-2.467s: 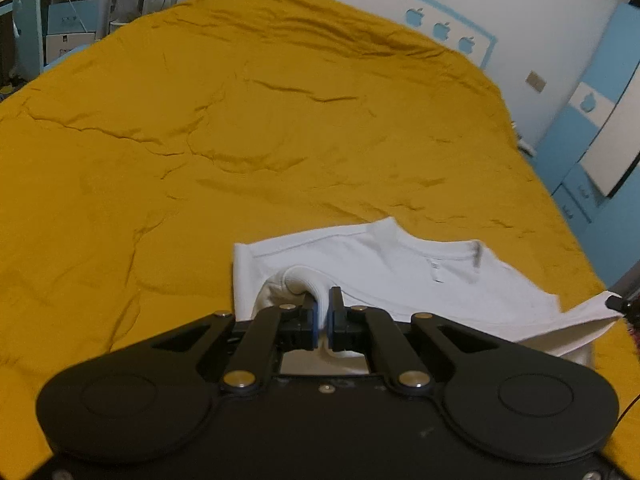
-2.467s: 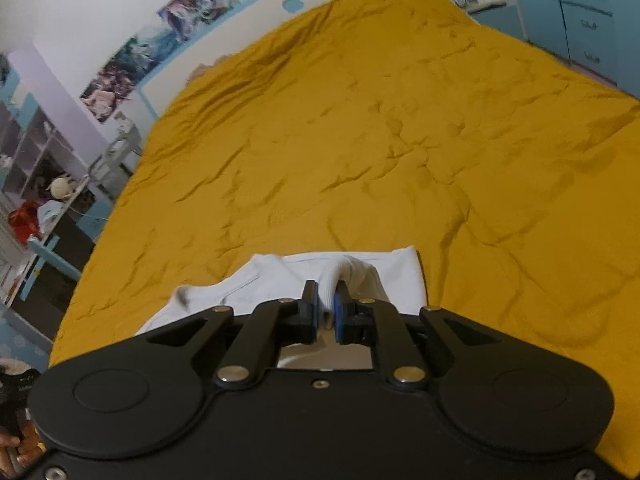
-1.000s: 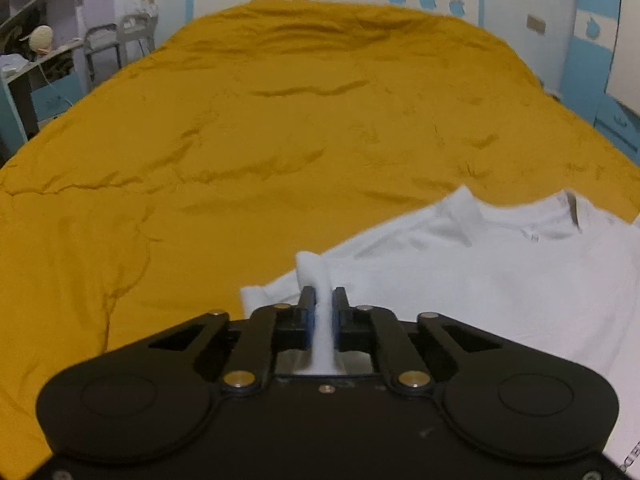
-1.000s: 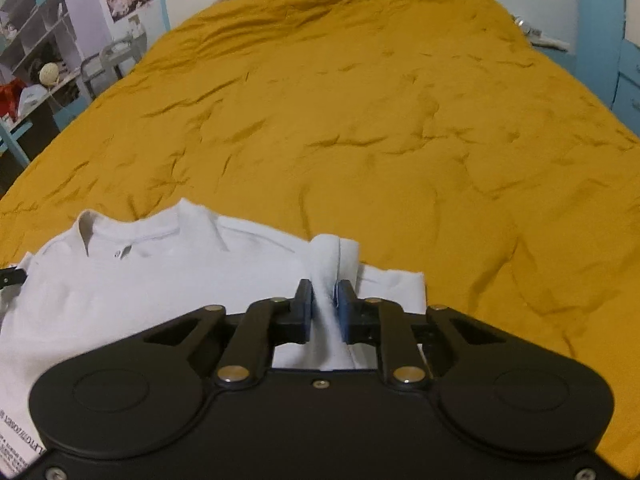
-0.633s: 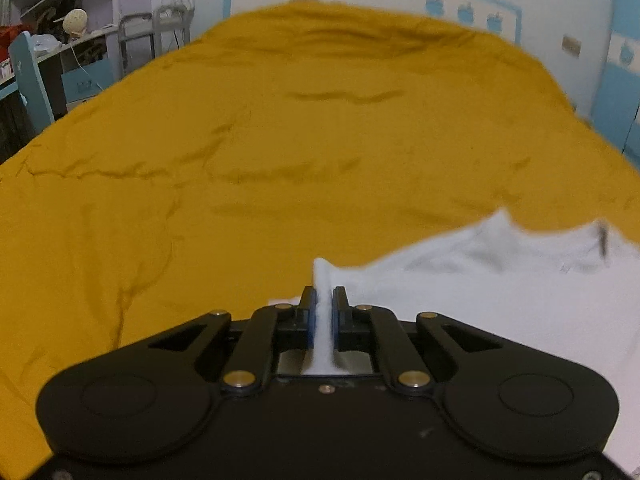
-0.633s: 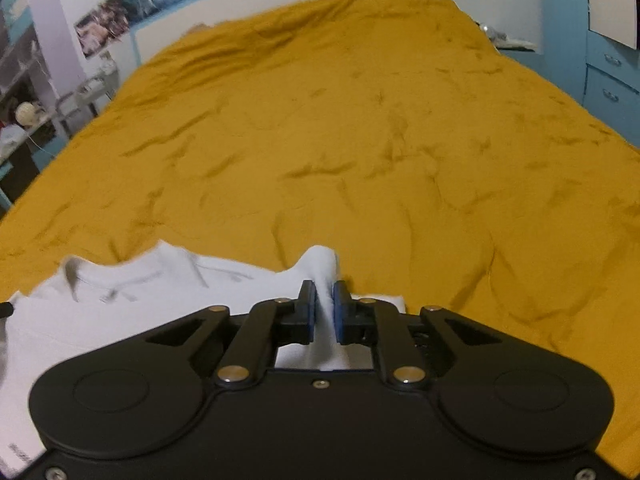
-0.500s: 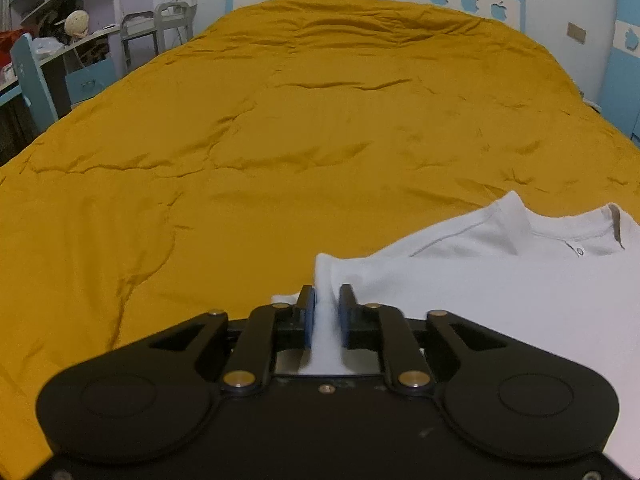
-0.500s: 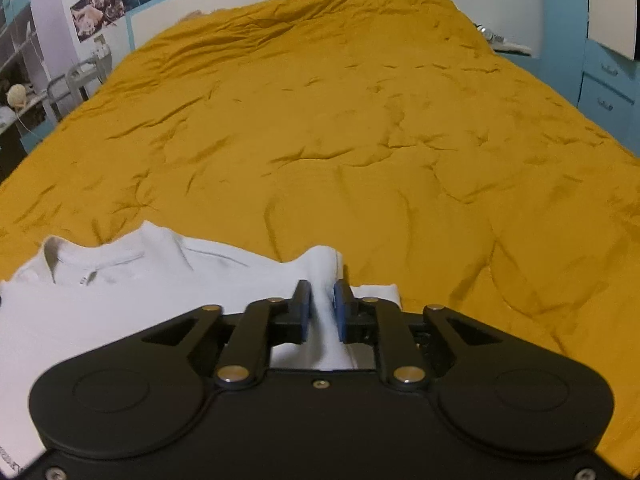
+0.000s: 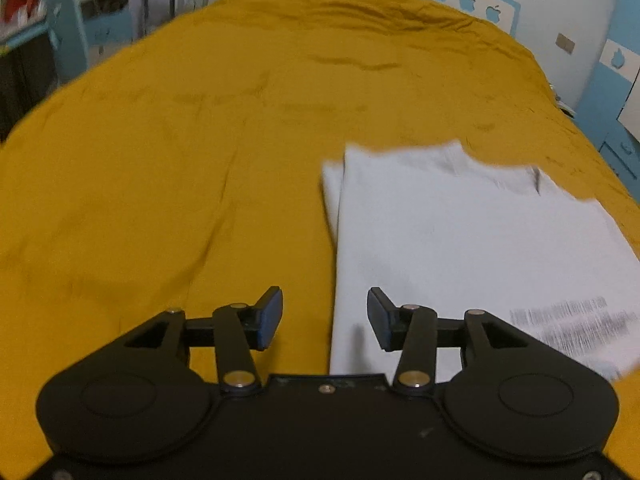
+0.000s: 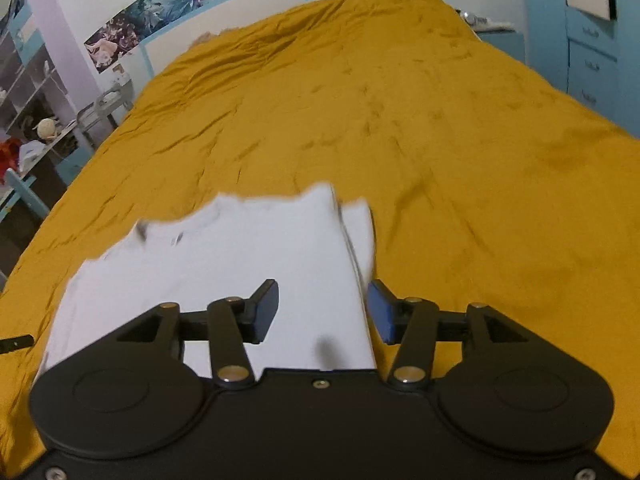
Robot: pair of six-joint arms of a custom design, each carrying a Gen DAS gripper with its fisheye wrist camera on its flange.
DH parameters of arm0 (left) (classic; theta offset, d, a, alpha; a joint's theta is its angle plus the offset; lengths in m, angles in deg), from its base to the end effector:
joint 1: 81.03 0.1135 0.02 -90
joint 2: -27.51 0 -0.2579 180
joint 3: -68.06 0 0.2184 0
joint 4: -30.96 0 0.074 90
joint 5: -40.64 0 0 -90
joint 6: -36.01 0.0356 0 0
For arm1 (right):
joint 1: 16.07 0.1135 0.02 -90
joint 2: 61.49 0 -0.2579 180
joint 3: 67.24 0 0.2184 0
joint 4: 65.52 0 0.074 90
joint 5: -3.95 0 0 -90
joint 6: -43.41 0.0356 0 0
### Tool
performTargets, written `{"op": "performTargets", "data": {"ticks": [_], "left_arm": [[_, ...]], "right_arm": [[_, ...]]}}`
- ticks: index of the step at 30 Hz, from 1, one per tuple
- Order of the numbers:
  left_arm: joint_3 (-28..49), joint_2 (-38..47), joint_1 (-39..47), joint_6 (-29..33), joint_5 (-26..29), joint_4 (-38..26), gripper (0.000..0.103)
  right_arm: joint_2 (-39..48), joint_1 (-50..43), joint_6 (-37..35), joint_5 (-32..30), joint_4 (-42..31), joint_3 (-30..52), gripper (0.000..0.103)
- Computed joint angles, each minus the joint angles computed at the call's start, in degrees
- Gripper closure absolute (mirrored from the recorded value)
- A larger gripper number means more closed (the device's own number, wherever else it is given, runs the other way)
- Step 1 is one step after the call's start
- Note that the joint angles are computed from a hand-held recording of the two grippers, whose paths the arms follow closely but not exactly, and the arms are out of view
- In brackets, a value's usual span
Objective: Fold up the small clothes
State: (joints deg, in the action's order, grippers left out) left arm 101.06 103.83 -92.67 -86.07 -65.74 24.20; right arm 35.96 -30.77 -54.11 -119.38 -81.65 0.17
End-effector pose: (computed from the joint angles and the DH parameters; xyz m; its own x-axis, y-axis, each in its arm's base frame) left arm 0.1855 -0.0280 0.1313 -0.6451 -0.3873 -0.6586 -0.3851 0.9093 -0.1576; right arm 0.3090 -0.0608 0.1850 -0.6714 0.0631 -0.7384 -0.2460 0.9209 0.3023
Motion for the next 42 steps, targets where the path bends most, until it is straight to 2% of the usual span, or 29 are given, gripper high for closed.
{"op": "performTargets", "data": {"ticks": [2, 5, 7, 9, 10, 14, 16, 17, 19, 20, 22, 25, 27, 30, 32, 34, 37, 40, 42], "left_arm": [[-4.72, -4.18, -2.99, -4.13, -0.35, -0.52, 0.056], [-7.75, -6.67, -6.07, -8.10, -0.94, -1.17, 0.056], [-8.73, -6.98, -5.94, -9.50, 0.71, -0.41, 0.055], [-9.24, -4.39, -4.75, -10.06, 2.84, 2.47, 0.055], [-9.24, -4.22, -4.73, -10.72, 3.23, 2.56, 0.055], [-10.26, 1.51, -4.99, -12.31, 3.80, 9.69, 0.055], [-10.24, 3.70, -5.41, -12.54, 3.81, 12.29, 0.059], [-10.20, 4.96, -5.66, -12.71, 3.71, 13.68, 0.070], [-9.81, 6.69, -6.05, -12.83, 3.61, 15.02, 0.082], [-9.36, 6.13, -6.19, -12.61, 2.97, 13.73, 0.089], [-9.38, 4.19, -6.22, -12.52, 2.54, 12.18, 0.095], [-8.51, -2.82, -6.44, -12.82, 1.80, 5.35, 0.098], [-5.80, -7.94, -5.93, -12.80, 2.80, -3.66, 0.098], [-3.25, -8.05, -7.24, -11.72, 2.08, -8.29, 0.098], [-2.50, -2.22, -6.87, -11.37, 2.57, -6.21, 0.098], [-3.96, 2.92, -6.25, -11.86, 3.35, -1.06, 0.097], [-6.36, 7.21, -4.65, -11.40, 4.94, 6.18, 0.094], [-7.08, 6.86, -3.95, -10.87, 5.75, 7.22, 0.094], [-7.35, 4.54, -4.70, -10.90, 4.96, 5.38, 0.094]], "right_arm": [[-1.51, -2.77, -2.38, -1.39, -0.57, -3.94, 0.053], [-1.36, -5.63, -3.71, -2.35, -0.07, -7.71, 0.053], [-0.63, -6.48, -3.77, -3.09, 0.71, -8.97, 0.053], [0.12, -5.80, -3.65, -1.65, 1.89, -9.80, 0.053], [0.73, -5.32, -3.45, -0.83, 2.21, -9.93, 0.053], [2.36, -4.21, -2.58, 0.42, 4.89, -11.66, 0.054], [2.52, -3.95, -2.54, 0.70, 5.74, -12.37, 0.060], [2.56, -3.57, -2.41, 1.10, 6.31, -12.60, 0.068], [2.77, -3.57, -2.72, 0.78, 5.64, -12.41, 0.084], [2.87, -3.59, -2.89, 0.45, 4.89, -12.01, 0.087], [1.63, -3.05, -2.83, 1.09, 5.13, -12.62, 0.089], [-1.81, -3.59, -2.78, 0.48, 4.57, -13.58, 0.091], [-4.30, -5.40, -3.47, -1.53, 2.09, -13.16, 0.092], [-4.96, -7.03, -5.91, -3.15, -0.91, -11.83, 0.093], [-2.45, -6.31, -6.09, -1.07, 0.28, -11.44, 0.093], [1.36, -5.41, -4.68, 0.93, 2.58, -11.20, 0.094], [5.31, -5.83, -3.33, 0.42, 7.02, -12.30, 0.095], [5.90, -6.26, -3.14, -0.50, 8.05, -12.70, 0.094], [5.33, -5.87, -4.03, 0.03, 7.80, -12.74, 0.092]]}}
